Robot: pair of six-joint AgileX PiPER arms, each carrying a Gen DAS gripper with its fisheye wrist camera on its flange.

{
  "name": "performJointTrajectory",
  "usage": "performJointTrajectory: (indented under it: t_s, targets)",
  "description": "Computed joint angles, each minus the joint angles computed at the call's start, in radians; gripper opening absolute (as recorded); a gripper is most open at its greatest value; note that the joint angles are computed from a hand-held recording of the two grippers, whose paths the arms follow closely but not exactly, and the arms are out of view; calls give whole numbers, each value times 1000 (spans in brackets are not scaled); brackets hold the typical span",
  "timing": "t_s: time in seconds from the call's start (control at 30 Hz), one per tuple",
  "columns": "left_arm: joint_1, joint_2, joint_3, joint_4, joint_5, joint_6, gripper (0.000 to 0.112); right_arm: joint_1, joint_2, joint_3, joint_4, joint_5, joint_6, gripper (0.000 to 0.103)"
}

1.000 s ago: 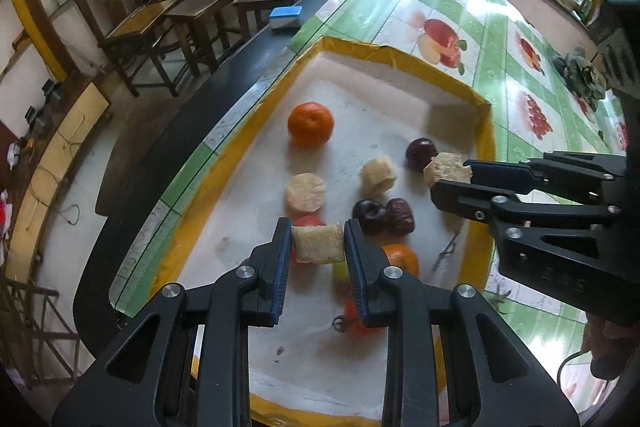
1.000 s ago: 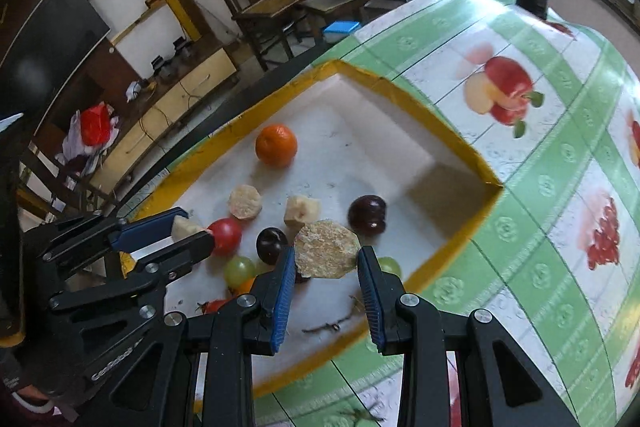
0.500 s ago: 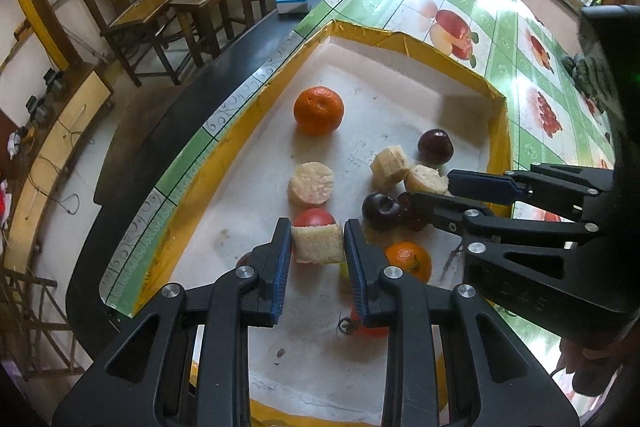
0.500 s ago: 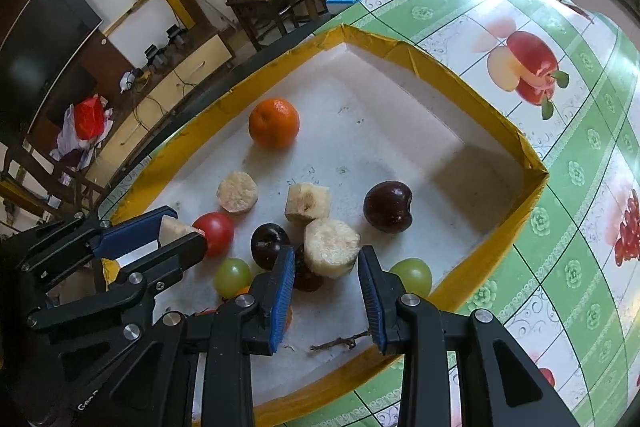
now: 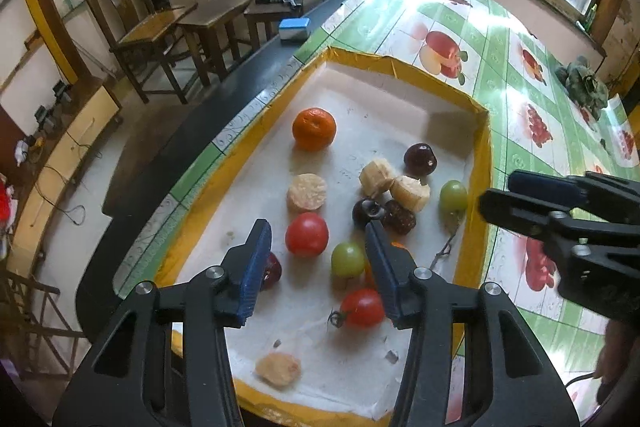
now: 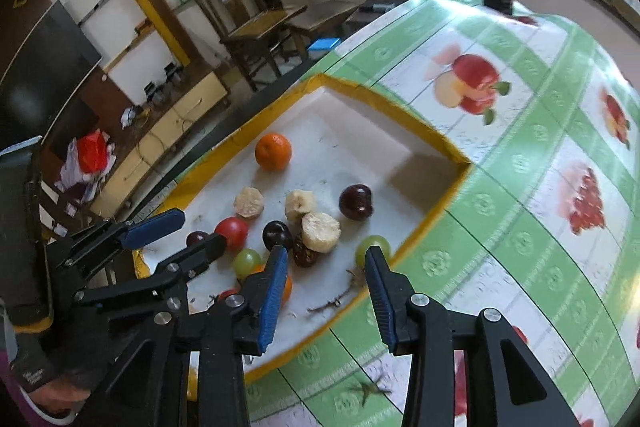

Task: Organize fruits
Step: 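Lift both open tools up away from the tray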

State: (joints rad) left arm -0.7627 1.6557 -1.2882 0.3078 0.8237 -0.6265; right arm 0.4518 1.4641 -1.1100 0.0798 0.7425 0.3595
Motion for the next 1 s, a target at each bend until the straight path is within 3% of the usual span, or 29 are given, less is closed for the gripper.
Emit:
performJointTrajectory:
  t_s: [0.3,1.0]
  targets:
    - [-75,-95,52,129,19,-139,49,35,-149,90,-53,49,73,40]
    - [-116,-125,77,186,39,-229,49,32,-208,156,-50,83,65,40]
